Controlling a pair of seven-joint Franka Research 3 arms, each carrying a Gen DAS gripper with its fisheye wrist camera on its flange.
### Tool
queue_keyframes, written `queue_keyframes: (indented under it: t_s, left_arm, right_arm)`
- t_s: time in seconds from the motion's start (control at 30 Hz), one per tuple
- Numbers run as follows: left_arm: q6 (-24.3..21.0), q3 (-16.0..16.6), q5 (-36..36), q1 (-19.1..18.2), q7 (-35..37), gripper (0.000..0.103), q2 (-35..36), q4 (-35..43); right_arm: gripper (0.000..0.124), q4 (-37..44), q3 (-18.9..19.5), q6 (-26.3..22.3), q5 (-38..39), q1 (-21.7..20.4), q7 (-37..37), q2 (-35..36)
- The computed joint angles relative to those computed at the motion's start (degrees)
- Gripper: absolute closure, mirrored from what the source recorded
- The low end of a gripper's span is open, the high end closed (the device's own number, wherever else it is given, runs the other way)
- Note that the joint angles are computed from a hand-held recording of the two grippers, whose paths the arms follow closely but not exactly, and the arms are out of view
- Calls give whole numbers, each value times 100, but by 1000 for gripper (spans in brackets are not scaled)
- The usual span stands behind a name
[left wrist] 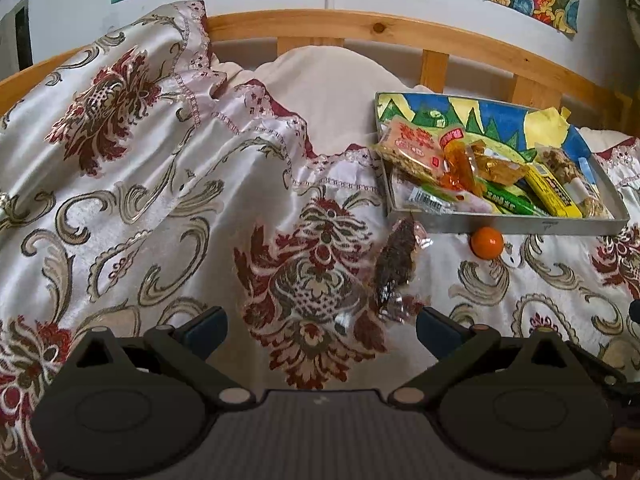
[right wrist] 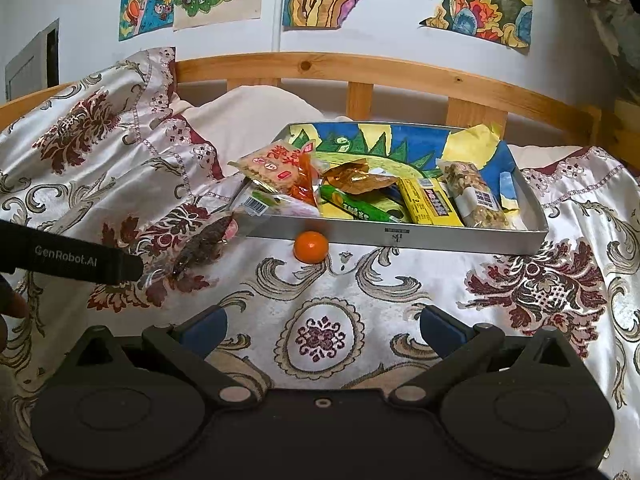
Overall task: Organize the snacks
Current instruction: 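Move the left tool to the brown jerky stick while the right tool approaches the mandarin orange, then grasp the jerky stick with the left tool while the right tool grasps the orange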
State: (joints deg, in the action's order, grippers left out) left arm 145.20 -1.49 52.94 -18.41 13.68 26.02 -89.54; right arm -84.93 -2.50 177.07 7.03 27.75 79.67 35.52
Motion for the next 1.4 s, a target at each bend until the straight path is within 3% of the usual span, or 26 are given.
queue_keyframes:
  t_s: [0.17,0.4,0.87,1.1,1.4]
  left_arm:
    - [109,86,135,-2,22,1,181,166]
    - [648,314,530,6,-281,1,405,351]
    - [1566,552,354,69,793,1,1134,1151]
    - [1935,560,-165,88,1601,1,1368,1353]
    - [1820,517,-858,103,2278,1,1589,1589]
  right_arm:
    - [22,337,-65,-165,-20,15,80,210]
    - [22,964,-314,-249,-139,119,329,636]
    - [22,3079,-744,-581,-442,86,1327,1916]
    - [22,3899,-680,-916,-687,-25,1497,2383]
    - [25,5069,-223,-1770,-753,-273,1159,3028]
